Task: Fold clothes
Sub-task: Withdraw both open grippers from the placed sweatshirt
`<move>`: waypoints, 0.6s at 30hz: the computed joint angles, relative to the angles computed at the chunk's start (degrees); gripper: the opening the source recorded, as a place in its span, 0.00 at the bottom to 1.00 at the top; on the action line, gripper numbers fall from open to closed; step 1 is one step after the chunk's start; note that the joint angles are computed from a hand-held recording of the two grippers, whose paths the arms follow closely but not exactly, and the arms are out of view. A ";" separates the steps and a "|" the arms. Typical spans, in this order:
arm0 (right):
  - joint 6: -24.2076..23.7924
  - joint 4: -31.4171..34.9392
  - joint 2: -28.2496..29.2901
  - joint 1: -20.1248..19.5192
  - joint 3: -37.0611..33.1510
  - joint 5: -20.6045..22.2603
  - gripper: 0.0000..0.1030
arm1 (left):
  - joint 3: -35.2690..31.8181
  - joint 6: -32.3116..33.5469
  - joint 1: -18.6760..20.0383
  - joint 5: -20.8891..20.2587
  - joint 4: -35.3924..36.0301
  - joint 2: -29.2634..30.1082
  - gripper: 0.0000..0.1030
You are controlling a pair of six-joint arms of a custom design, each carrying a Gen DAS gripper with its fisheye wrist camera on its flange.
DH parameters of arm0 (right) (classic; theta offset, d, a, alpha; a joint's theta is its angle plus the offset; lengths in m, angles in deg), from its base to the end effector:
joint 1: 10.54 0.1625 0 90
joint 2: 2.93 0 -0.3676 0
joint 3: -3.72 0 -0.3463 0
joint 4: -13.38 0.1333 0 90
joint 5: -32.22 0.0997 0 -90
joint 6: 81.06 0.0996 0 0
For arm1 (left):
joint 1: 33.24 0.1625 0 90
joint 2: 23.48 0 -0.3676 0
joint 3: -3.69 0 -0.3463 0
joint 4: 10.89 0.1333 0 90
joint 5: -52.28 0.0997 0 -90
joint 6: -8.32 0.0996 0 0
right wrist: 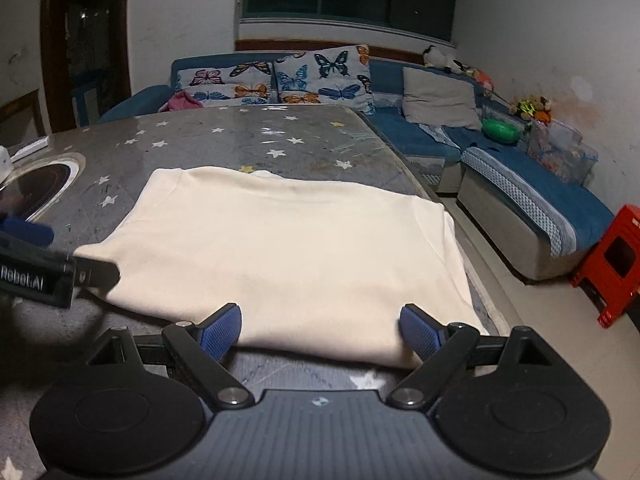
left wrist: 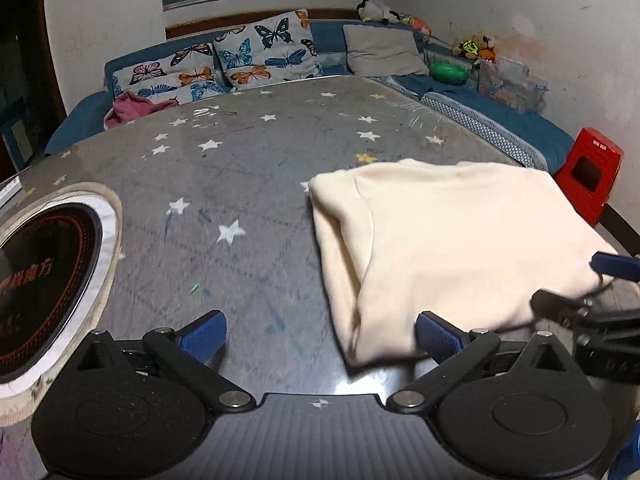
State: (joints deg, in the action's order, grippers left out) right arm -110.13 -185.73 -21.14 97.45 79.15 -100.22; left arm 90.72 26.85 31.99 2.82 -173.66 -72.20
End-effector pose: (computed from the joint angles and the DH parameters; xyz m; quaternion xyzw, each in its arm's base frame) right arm 0.2655 -0.6036 0.0193 0.1895 -0.8318 0.3745 0.3633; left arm -0.0880 -0.6634 0.2181 0.2352 0.8706 -0.2955 0.3153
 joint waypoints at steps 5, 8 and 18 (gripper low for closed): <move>1.47 -0.74 0.06 0.82 0.29 -2.05 0.93 | 2.54 -0.55 -0.04 -0.21 0.10 -2.09 1.00; 2.91 -1.13 0.25 1.27 0.55 -3.07 0.96 | 4.19 -0.95 -0.17 0.06 -0.30 -3.25 1.00; 3.97 -3.45 1.11 2.73 1.60 -5.90 1.00 | 9.77 -0.68 -0.76 -1.76 -2.56 -7.32 1.00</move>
State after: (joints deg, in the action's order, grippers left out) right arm -106.16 -189.18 -20.03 100.18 80.75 -106.12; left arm 100.48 26.17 31.23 1.06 -176.23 -79.52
